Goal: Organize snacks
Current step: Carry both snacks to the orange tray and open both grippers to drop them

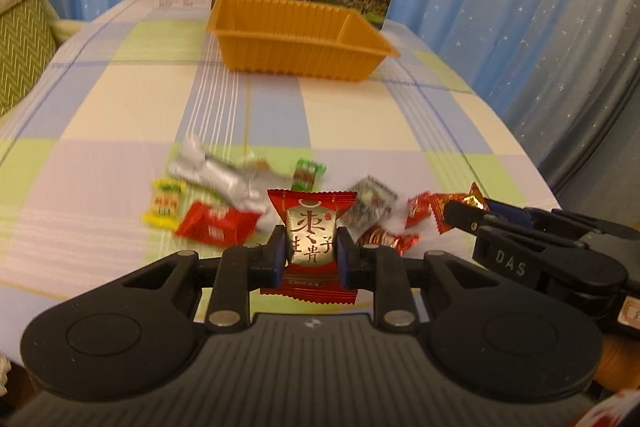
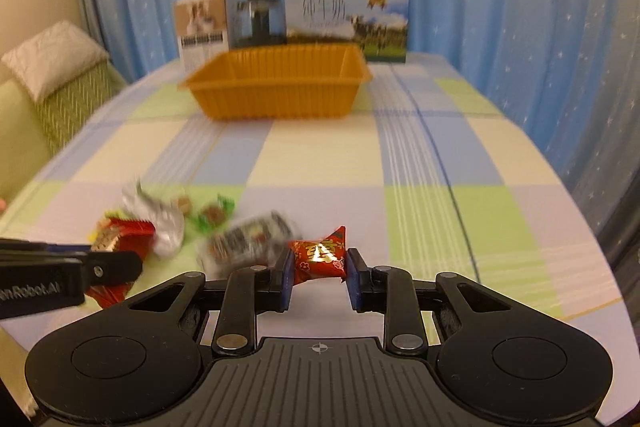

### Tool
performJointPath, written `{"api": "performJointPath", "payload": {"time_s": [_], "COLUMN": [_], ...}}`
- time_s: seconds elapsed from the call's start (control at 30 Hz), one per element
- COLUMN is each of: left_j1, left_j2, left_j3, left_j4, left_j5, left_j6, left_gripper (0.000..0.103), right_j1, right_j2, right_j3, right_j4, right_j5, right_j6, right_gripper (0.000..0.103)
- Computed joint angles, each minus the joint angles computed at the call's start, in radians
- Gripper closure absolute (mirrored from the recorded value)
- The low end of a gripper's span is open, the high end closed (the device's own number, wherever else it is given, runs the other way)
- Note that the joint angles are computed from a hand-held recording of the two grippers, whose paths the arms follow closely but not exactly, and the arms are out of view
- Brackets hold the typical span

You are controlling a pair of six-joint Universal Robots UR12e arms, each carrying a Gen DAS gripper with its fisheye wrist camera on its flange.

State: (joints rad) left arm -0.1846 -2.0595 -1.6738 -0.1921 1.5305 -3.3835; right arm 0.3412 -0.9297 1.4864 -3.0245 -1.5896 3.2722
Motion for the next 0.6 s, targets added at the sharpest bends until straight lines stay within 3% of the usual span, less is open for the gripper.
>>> {"api": "performJointPath", "payload": {"time_s": [0.3, 0.6], "left_j1": [0.022, 0.058], "left_j2": [-0.04, -0.15], "left_j3": [0.097, 0.285], "left_j4": [0.026, 0.014], "left_j5": [-0.001, -0.011], "left_j6": [0.069, 0.095], "left_gripper": [0.08, 0.08], "right_j1": [0.0, -0.014], "right_j2": [0.059, 0.184], "right_j3": [-0.14, -0.385], "right_j4": [-0.018, 0.053], "right_j5": [0.017, 0.03], "right_j6": [-0.007, 0.046], "right_gripper": [0.076, 0.076]}}
